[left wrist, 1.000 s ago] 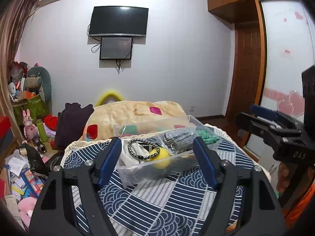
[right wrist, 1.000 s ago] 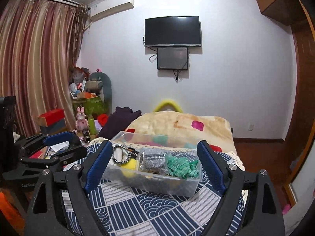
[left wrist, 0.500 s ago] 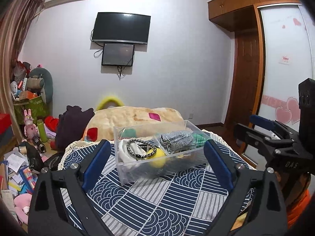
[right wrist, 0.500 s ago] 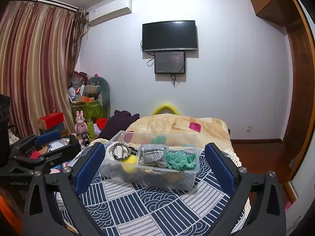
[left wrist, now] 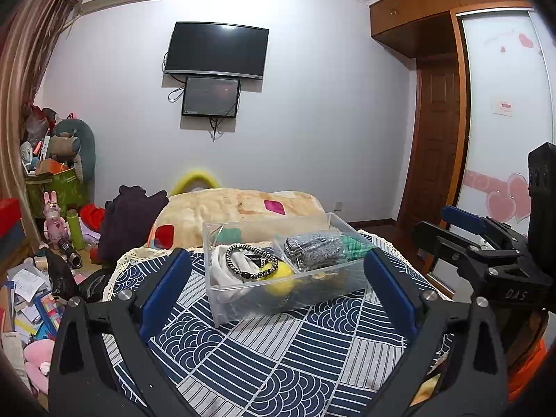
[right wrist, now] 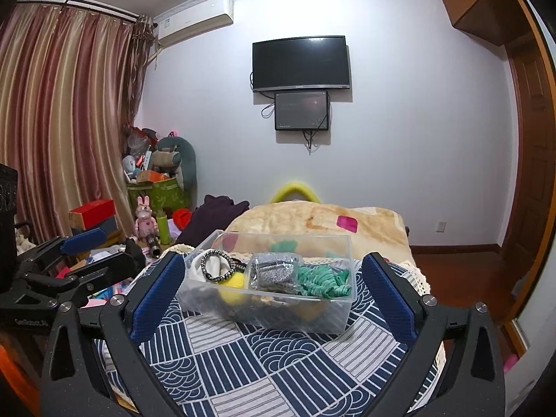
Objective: Organize soft objects
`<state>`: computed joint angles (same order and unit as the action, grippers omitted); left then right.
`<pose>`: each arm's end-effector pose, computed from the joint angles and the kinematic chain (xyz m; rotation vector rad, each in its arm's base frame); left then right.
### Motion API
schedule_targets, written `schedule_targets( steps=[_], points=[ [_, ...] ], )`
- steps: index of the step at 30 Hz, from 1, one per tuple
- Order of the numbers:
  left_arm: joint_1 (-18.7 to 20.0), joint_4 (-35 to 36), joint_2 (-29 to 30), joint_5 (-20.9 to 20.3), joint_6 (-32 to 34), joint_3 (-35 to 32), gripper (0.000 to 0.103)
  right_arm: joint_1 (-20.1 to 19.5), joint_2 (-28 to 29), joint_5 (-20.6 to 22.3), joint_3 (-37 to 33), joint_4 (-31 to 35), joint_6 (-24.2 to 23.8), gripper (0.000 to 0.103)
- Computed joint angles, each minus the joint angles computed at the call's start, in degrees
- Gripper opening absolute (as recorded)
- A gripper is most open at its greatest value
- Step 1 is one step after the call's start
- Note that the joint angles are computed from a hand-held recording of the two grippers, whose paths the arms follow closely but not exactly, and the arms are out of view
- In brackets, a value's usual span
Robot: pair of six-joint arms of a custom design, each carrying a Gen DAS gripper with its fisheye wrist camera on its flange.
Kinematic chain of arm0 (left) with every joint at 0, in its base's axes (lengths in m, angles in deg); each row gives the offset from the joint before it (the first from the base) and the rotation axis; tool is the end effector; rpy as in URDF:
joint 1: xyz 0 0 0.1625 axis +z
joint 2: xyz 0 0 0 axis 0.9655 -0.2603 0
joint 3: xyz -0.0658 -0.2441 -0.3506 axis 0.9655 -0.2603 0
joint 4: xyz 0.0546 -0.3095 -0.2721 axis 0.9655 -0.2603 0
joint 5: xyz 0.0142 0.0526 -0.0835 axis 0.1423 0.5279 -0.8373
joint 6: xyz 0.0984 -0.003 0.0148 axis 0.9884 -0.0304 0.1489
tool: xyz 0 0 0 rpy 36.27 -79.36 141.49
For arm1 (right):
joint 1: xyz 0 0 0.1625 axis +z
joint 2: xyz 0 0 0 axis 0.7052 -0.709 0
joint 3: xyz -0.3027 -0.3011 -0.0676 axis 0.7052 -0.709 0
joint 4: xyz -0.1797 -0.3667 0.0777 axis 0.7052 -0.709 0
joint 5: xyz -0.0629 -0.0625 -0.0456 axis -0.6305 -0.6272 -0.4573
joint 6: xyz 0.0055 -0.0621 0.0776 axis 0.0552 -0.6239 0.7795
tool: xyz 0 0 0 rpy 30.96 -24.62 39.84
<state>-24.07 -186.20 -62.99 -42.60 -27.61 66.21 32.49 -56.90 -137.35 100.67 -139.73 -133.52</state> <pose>-0.3736 -0.7525 -0.0155 0.9102 2.2213 -1.4402 -0.0108 -0.7647 0.3302 0.8899 -2.1184 1.4893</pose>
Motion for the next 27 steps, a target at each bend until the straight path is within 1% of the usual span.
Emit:
schedule_targets(
  steps=[27],
  points=[
    [0.06,0.06,0.19,-0.13,-0.23,-0.16,0.101,-0.03,-0.59,0.37,0.5,-0.22,0.76,0.103]
  ],
)
